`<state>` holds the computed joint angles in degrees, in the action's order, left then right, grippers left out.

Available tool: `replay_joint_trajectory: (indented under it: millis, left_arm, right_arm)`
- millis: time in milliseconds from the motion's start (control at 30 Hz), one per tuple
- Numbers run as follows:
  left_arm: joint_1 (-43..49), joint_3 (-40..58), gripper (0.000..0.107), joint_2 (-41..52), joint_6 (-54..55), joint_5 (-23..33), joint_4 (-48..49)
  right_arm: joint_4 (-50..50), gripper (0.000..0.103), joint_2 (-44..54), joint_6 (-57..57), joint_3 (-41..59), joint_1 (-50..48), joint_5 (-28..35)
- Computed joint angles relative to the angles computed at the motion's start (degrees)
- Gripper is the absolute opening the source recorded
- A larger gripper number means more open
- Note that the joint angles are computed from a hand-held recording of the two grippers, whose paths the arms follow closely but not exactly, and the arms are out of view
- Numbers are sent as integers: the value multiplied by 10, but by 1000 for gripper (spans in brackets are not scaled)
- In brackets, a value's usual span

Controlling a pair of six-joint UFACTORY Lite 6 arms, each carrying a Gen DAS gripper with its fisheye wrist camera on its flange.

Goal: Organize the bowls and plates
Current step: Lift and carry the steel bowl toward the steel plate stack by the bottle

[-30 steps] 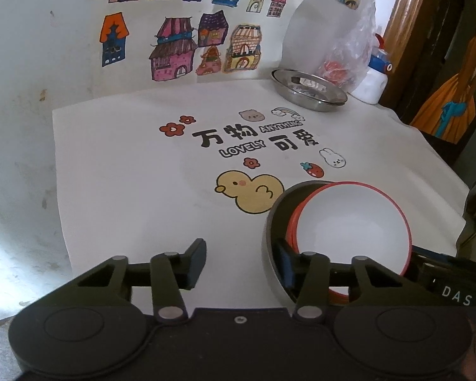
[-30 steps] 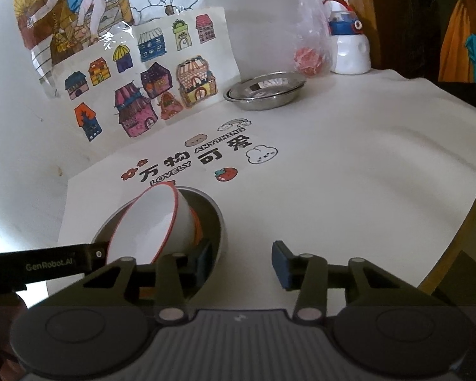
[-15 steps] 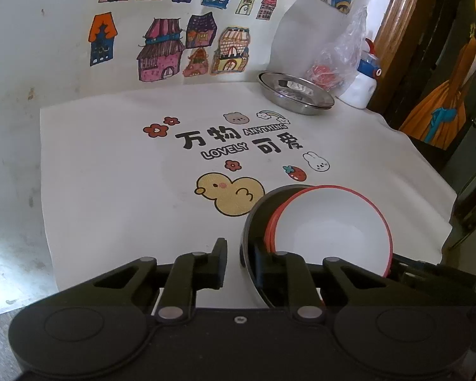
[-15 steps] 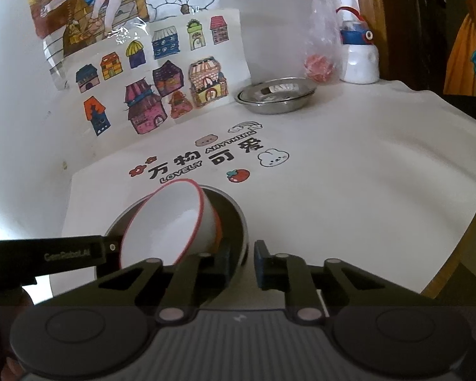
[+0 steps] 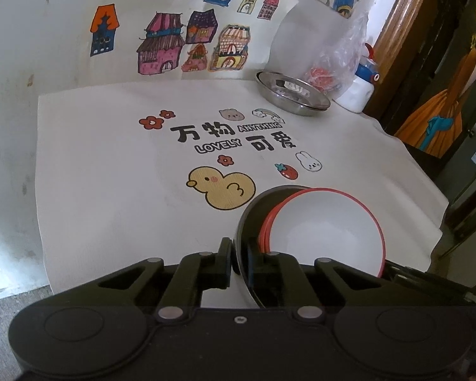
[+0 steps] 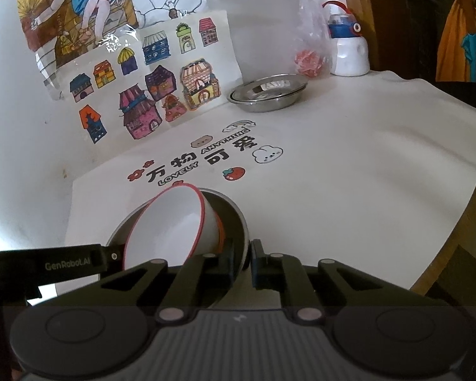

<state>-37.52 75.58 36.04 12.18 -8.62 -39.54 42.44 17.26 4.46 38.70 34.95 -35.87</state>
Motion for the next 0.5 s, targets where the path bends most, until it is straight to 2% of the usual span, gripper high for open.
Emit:
replay_joint_trajectory:
  millis: [233, 333, 500]
  left_arm:
    - [-1, -4, 8, -3, -25, 8, 14]
    - [-3, 4, 8, 2, 2, 11, -12]
    - [-6, 43, 8, 26, 133, 24, -134]
  right_arm:
    - [-6, 11, -8, 15, -8, -5, 5]
    - [-16, 11, -7, 21, -8, -13, 6]
    - [-40, 11, -1, 43, -8, -31, 0]
